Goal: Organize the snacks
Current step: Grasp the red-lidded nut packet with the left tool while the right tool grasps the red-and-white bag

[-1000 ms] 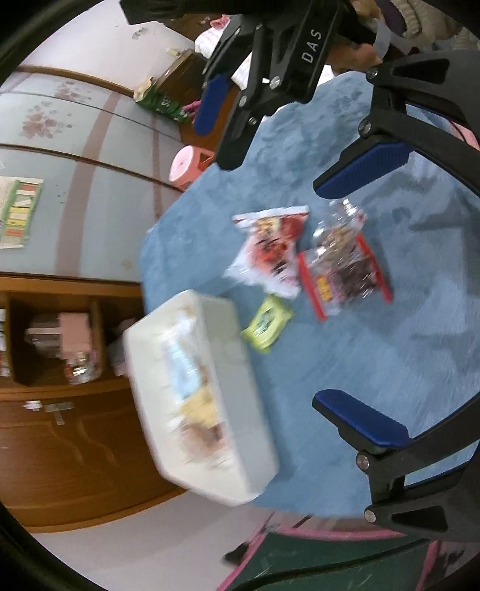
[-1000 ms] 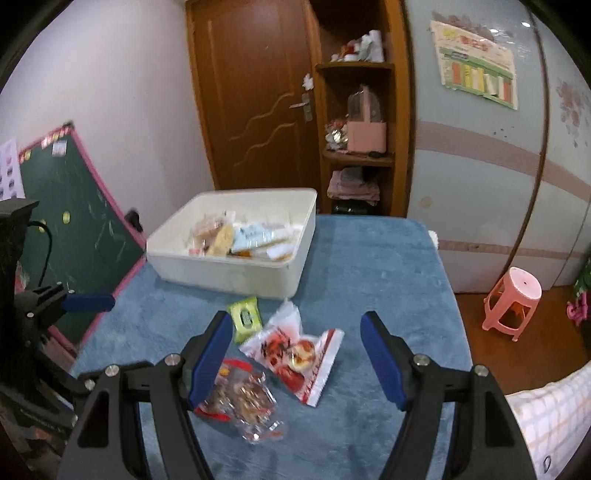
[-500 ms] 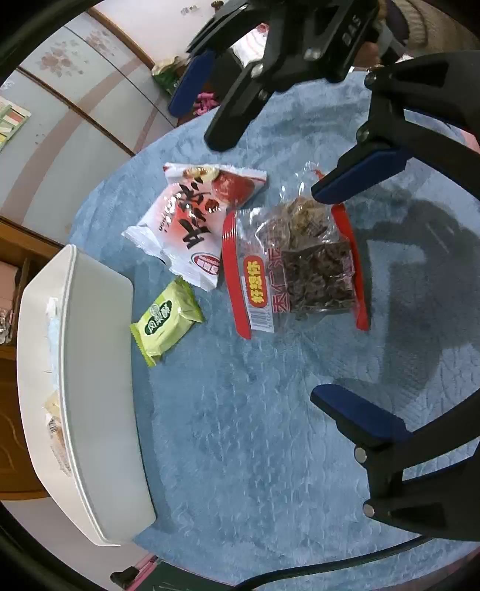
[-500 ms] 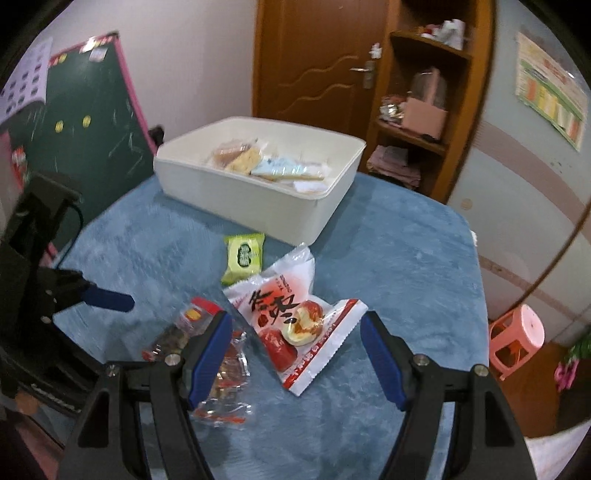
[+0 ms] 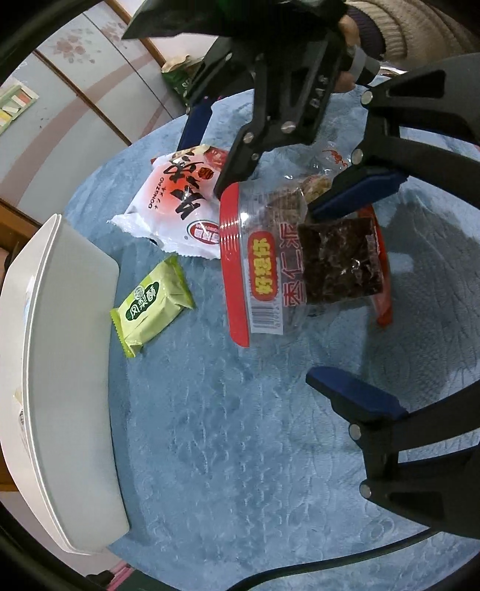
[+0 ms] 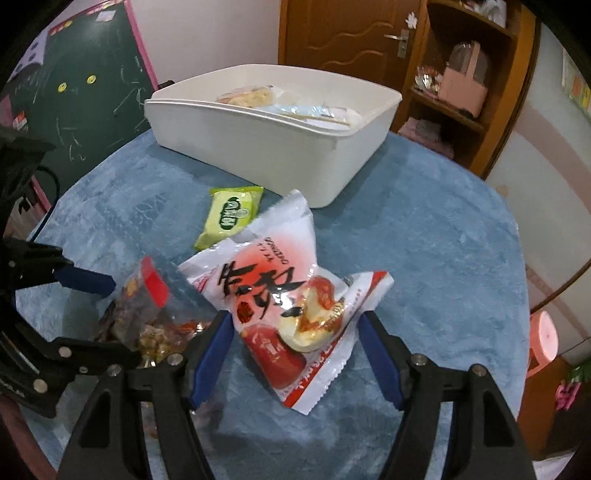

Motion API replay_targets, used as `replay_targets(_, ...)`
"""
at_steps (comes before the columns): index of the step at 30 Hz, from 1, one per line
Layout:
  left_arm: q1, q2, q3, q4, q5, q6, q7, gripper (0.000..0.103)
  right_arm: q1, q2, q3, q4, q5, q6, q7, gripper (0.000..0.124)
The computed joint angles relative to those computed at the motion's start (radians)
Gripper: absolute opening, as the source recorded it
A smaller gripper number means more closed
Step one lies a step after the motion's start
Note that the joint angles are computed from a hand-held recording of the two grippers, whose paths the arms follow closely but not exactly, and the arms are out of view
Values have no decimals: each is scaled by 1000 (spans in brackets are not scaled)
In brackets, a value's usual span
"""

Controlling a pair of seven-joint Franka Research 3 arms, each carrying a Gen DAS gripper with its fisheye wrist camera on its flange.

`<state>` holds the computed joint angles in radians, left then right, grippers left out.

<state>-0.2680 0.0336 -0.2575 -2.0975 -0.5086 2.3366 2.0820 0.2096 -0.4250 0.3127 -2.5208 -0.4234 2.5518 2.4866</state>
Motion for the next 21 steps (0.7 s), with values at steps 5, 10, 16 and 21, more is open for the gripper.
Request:
replay_targets(5, 23, 1, 17, 19, -27, -39, 29, 76, 11, -26, -62, -70, 128, 130, -26, 66)
replay_targets(10, 26, 24, 10, 65, -15, -67, -1, 75, -39, -24, -9, -78, 160, 173, 7, 56)
replay_targets(16, 39, 20, 7, 71, -99, -118, 59, 45, -71, -26, 38, -61, 116, 144, 79, 51)
replay_targets(21, 34, -9, 11, 44, -86, -76, 76, 43, -53, -38, 35, -63, 120, 137, 107, 50)
